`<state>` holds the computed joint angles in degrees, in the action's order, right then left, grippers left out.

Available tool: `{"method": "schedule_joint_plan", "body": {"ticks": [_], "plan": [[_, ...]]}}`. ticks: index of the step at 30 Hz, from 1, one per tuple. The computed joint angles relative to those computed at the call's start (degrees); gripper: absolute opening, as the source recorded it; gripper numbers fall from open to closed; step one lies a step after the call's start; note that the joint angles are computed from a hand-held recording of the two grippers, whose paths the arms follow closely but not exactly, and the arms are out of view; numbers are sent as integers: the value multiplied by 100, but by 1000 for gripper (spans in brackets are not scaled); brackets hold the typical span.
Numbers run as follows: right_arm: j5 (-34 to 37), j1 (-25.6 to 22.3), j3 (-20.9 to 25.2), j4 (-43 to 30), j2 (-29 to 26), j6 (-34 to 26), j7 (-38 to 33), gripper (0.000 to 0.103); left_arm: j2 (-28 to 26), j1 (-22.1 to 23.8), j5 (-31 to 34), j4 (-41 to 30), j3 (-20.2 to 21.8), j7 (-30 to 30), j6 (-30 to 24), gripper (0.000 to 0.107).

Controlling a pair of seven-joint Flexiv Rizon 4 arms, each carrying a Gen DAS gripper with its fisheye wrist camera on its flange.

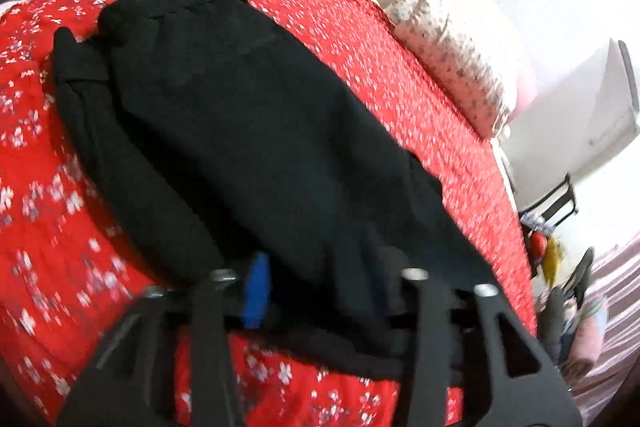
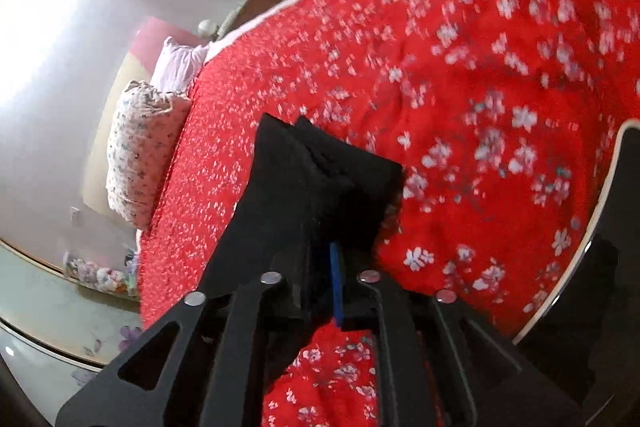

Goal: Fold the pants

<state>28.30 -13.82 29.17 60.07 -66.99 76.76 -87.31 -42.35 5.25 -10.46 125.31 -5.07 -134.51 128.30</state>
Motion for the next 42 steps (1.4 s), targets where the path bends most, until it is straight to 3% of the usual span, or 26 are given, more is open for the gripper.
{"method": "schedule_joint_plan", "body": {"ticks": [6, 8, 10, 12, 14, 20, 21, 23, 24, 25, 29, 33, 39, 42], "plan": [[56, -25, 19, -97, -26, -188, -78, 12, -242, 1312, 1136, 41, -687, -1110, 429, 58], [116, -44, 72, -222, -83, -340, -93, 21, -313, 1602, 1423, 17, -803, -1367, 446, 58], [215, -85, 176, -337, -133, -463, -255, 40, -350, 1789, 1578, 10, -871, -1591, 413, 58], [311, -60, 157, -394, -116, -536, -365, 43, -371, 1868, 1682, -8, -877, -1709, 391, 58], [342, 44, -53, -397, -47, -618, -194, 43, -344, 1850, 1724, -23, -827, -1707, 300, 58], [816, -90, 79, -487, -101, -668, -342, 38, -307, 1853, 1754, -84, -802, -1647, 85, 58], [822, -39, -9, -469, -77, -633, -321, 35, -295, 1859, 1749, -87, -804, -1636, 46, 58], [719, 120, -255, -434, -29, -568, -221, 19, -271, 1851, 1710, -116, -800, -1598, -55, 58], [597, 225, -411, -434, -13, -574, -131, 6, -248, 1834, 1674, -128, -790, -1567, -127, 56], [536, 255, -437, -451, -22, -577, -112, 5, -223, 1812, 1627, -130, -780, -1542, -189, 55], [657, 73, -20, -463, -50, -293, -580, 4, -23, 1685, 1341, -95, -681, -1351, -625, 17], [656, 83, 9, -572, -15, -365, -628, 4, -181, 2067, 1618, 33, -939, -1448, -308, 6], [1157, -233, 561, -605, 46, -179, -1443, 4, 267, 1130, 1103, 351, -219, -1018, 25, 4], [1348, -287, 527, -530, 82, -61, -1593, 4, 346, 650, 773, 627, 97, -831, 421, 4]]}}
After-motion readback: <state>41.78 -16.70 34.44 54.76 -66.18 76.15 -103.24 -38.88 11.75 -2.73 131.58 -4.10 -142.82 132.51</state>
